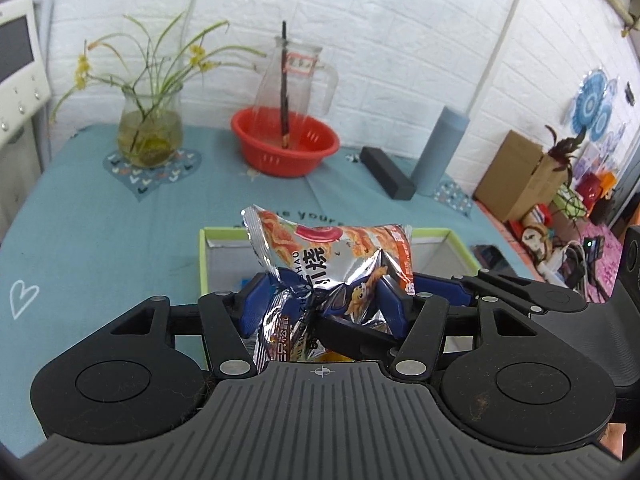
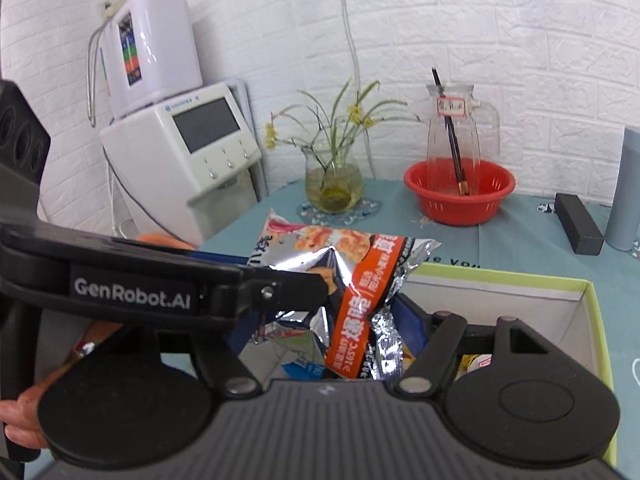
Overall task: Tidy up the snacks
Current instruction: 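Carry the silver-orange chip bag into the green box and release, then move the left gripper to the red bean-snack bag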
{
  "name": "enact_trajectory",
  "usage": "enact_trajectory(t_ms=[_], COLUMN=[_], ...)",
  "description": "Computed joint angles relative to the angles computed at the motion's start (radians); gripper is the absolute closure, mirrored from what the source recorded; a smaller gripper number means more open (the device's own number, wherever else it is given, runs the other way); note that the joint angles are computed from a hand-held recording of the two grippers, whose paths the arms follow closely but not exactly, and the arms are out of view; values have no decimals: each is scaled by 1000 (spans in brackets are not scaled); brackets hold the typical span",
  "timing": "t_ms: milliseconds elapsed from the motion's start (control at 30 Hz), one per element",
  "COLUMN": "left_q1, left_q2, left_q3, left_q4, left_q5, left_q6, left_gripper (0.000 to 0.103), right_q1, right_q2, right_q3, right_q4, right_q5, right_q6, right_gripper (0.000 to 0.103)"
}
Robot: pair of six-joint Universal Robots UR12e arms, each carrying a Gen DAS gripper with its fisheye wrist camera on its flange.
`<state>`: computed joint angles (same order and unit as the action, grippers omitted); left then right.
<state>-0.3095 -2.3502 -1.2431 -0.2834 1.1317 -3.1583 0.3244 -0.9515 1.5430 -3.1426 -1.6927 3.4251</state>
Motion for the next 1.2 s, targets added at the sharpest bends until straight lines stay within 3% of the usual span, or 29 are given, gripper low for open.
enact_trajectory(t_ms=[200, 333, 433, 600, 767, 900, 1200], left_q1=[-2, -4, 13, 24, 38, 58, 74], left_q2=[-24, -3, 38, 115, 170, 200, 217], left_q3=[16, -25, -88, -232, -366, -452, -479], left_q4=[-29, 57, 123, 205, 198, 203, 156], left_q5=[39, 104, 46, 24, 14, -32, -104], left_q6=[20, 25, 8, 39, 47, -7, -39], left_gripper=[61, 55, 50, 46, 48, 52, 61], right_q1=[-11, -3, 13, 60, 104, 126, 138], right_q2=[24, 3, -39, -88, -106, -92, -79], right_q3=[-13, 8, 69, 175, 253, 255, 249], right_q4=[35, 13, -79, -165, -171, -132, -108], right_q5=[33, -19, -51, -68, -5, 10, -21], right_q6=[25, 25, 9, 37, 128, 169, 246], right_gripper=[29, 27, 22, 15, 15, 16, 19])
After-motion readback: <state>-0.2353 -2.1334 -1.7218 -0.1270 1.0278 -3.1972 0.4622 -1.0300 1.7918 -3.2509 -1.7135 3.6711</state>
